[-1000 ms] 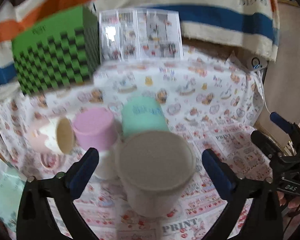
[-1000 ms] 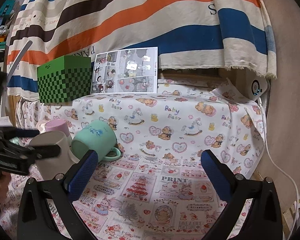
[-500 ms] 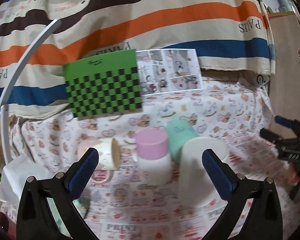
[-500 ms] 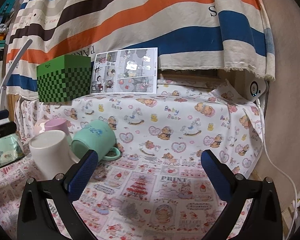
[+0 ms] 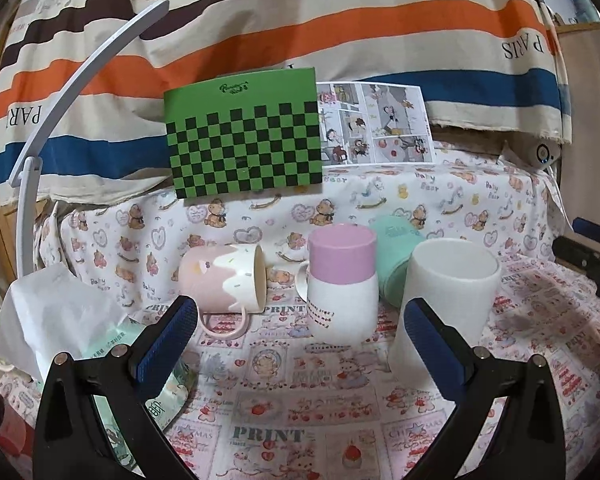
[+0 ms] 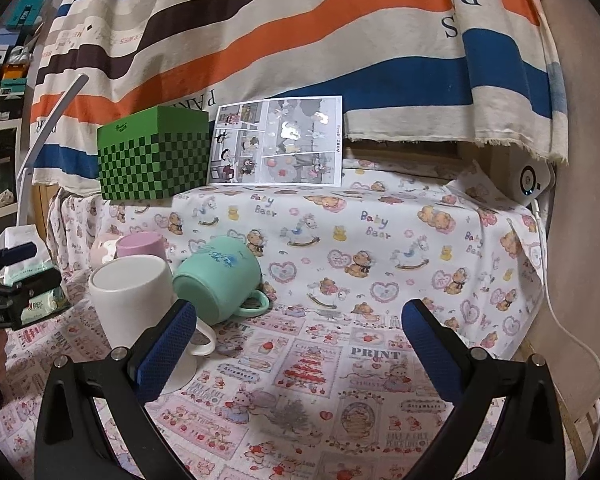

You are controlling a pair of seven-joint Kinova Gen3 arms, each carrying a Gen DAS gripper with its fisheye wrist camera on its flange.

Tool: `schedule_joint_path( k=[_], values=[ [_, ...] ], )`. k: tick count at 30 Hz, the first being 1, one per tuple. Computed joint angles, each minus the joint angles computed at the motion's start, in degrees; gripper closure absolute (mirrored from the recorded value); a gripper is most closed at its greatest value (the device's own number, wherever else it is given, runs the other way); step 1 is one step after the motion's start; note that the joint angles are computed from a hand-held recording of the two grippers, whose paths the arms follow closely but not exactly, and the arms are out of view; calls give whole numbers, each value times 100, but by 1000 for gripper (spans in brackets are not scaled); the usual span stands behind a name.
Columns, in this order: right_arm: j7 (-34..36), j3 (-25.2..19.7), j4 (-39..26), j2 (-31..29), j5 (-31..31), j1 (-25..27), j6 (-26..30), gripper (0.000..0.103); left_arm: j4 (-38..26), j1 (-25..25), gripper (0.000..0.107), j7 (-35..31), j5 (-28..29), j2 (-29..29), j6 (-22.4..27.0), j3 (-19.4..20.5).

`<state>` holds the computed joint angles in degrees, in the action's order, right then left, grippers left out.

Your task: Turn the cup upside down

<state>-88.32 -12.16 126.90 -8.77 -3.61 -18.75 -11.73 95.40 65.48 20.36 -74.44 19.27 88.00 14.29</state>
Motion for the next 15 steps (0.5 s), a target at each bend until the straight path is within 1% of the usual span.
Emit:
schedule_joint_path(
  k=[2,7,12,15],
  values=[
    [31,-27,1,-6,-7,13,5,0,-92,48,5,29,32,64,112,-11],
    [-117,157,-25,15,221,-142,36,0,-31,172,5,307,-50,77,301,-35],
    [-88,74,-24,18,155,-66,35,0,56,165,5,423,-100,34,289,-1],
    [-87,79,-19,19,185,-69,24,0,39,195,5,476,-121,67,402,7]
  ],
)
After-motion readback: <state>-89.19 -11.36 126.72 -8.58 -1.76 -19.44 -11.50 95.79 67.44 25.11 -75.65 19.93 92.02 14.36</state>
